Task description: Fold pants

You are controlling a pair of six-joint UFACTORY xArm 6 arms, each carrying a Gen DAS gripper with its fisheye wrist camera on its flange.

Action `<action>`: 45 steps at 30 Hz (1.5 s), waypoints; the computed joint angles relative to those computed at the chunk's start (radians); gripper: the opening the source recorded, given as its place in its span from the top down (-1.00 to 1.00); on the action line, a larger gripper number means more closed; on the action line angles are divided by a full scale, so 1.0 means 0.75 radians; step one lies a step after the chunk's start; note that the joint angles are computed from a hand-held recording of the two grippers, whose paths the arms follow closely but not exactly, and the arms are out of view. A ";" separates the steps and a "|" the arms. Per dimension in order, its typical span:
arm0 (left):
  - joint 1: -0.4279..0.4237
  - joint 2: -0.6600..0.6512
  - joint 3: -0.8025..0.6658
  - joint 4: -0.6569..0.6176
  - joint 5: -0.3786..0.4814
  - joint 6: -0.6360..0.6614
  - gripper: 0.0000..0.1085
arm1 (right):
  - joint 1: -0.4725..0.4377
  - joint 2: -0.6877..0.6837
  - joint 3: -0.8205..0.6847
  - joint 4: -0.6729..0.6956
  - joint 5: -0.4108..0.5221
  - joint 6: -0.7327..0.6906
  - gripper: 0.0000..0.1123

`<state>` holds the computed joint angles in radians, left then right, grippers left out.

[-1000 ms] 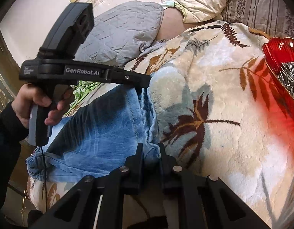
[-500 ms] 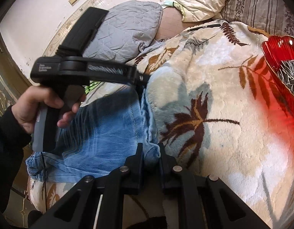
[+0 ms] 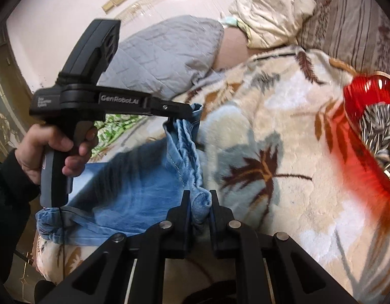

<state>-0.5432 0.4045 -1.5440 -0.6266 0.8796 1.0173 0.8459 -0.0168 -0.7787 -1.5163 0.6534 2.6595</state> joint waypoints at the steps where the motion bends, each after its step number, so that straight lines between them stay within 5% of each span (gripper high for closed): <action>1: 0.014 -0.017 0.013 -0.019 0.008 0.013 0.94 | 0.018 -0.002 -0.011 0.020 0.026 -0.031 0.77; 7: 0.157 -0.148 0.123 -0.110 0.031 0.110 0.97 | 0.090 0.075 -0.187 0.063 0.097 -0.207 0.78; 13: 0.344 -0.157 0.124 -0.139 0.056 0.127 0.97 | 0.068 0.378 -0.578 0.095 -0.050 -0.435 0.78; 18: 0.458 -0.142 0.103 -0.189 0.104 0.124 0.97 | 0.038 0.707 -0.967 0.376 -0.177 -0.867 0.78; 22: 0.501 -0.156 0.124 -0.165 0.097 0.126 0.97 | 0.025 0.928 -1.212 0.720 -0.140 -1.253 0.78; 25: 0.511 -0.158 0.152 -0.107 0.075 0.105 0.97 | 0.028 0.962 -1.248 0.745 -0.114 -1.299 0.77; 26: 0.506 -0.153 0.158 -0.082 0.079 0.083 0.90 | 0.022 0.950 -1.231 0.748 -0.123 -1.296 0.76; 28: 0.488 -0.144 0.166 -0.044 0.062 0.017 0.05 | 0.012 0.936 -1.208 0.735 -0.147 -1.260 0.73; 29: 0.481 -0.148 0.181 -0.063 0.039 0.008 -0.74 | 0.012 0.931 -1.199 0.718 -0.149 -1.243 0.73; 30: 0.478 -0.157 0.201 -0.119 0.017 0.025 -0.90 | 0.017 0.930 -1.197 0.705 -0.143 -1.234 0.72; 33: 0.471 -0.133 0.164 -0.204 0.077 -0.003 -0.90 | 0.035 0.935 -1.217 0.698 -0.106 -1.249 0.70; 38: 0.391 -0.054 0.116 -0.005 0.010 -0.190 -0.90 | 0.055 0.944 -1.232 0.686 -0.063 -1.240 0.70; 40: 0.393 -0.044 0.114 -0.013 0.029 -0.172 -0.24 | 0.063 0.951 -1.245 0.685 -0.046 -1.249 0.70; 41: 0.394 -0.040 0.111 0.004 0.042 -0.167 0.83 | 0.066 0.952 -1.249 0.678 -0.036 -1.251 0.70; 45: 0.438 -0.071 0.120 -0.097 0.111 -0.043 0.81 | 0.108 0.966 -1.290 0.638 0.024 -1.233 0.67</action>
<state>-0.2149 0.3516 -1.4537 -0.6997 0.9628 0.9852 0.9270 0.7075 -1.7464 -1.0379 0.6715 1.7347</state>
